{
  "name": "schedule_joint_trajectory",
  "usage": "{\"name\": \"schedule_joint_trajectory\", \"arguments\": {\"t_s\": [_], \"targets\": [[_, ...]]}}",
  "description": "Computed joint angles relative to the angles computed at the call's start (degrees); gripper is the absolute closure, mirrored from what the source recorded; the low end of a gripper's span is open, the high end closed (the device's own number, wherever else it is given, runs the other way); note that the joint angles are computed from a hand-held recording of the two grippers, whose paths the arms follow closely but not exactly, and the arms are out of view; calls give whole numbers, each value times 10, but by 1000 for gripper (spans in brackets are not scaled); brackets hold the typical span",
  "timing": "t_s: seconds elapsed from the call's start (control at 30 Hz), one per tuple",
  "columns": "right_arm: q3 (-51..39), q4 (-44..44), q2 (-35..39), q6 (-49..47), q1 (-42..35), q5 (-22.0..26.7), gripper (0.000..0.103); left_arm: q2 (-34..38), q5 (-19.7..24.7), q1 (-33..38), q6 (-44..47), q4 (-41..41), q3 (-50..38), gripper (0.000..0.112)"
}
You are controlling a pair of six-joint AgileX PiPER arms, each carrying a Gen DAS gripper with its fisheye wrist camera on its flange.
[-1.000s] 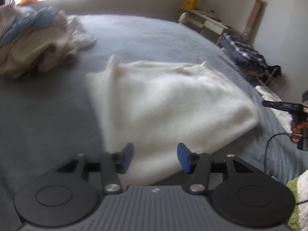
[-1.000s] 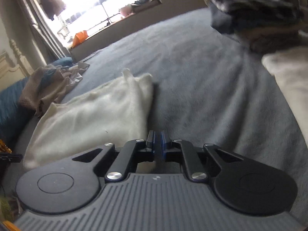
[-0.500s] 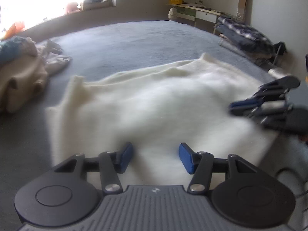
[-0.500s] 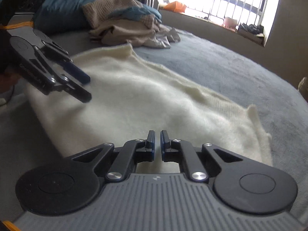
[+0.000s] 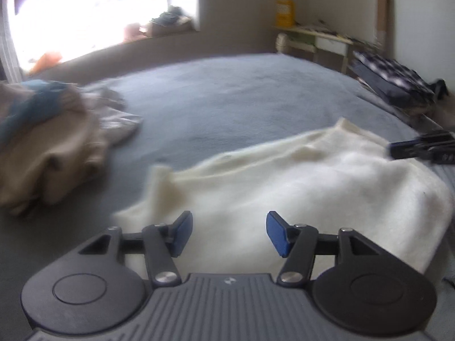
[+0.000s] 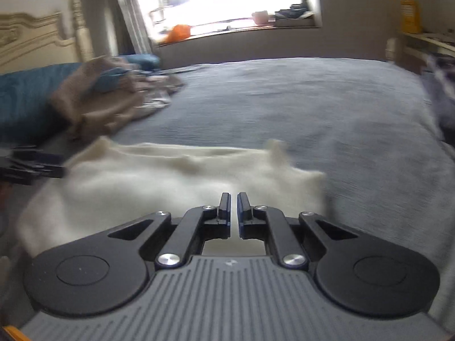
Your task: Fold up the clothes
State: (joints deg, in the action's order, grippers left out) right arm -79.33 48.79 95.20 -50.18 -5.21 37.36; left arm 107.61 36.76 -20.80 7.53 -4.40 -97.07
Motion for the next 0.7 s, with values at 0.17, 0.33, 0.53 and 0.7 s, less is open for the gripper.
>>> {"name": "schedule_joint_trajectory", "arguments": {"t_s": [0.17, 0.33, 0.53, 0.7], "targets": [[-47, -50, 64, 22, 63, -10, 100, 51, -14, 1, -102, 57, -23, 56], [-75, -3, 114, 69, -36, -11, 103, 42, -34, 57, -93, 11, -3, 60], [-87, 1, 111, 101, -50, -20, 99, 47, -25, 39, -132, 50, -29, 55], [-135, 11, 134, 95, -21, 29, 98, 98, 10, 21, -79, 29, -112, 50]]}}
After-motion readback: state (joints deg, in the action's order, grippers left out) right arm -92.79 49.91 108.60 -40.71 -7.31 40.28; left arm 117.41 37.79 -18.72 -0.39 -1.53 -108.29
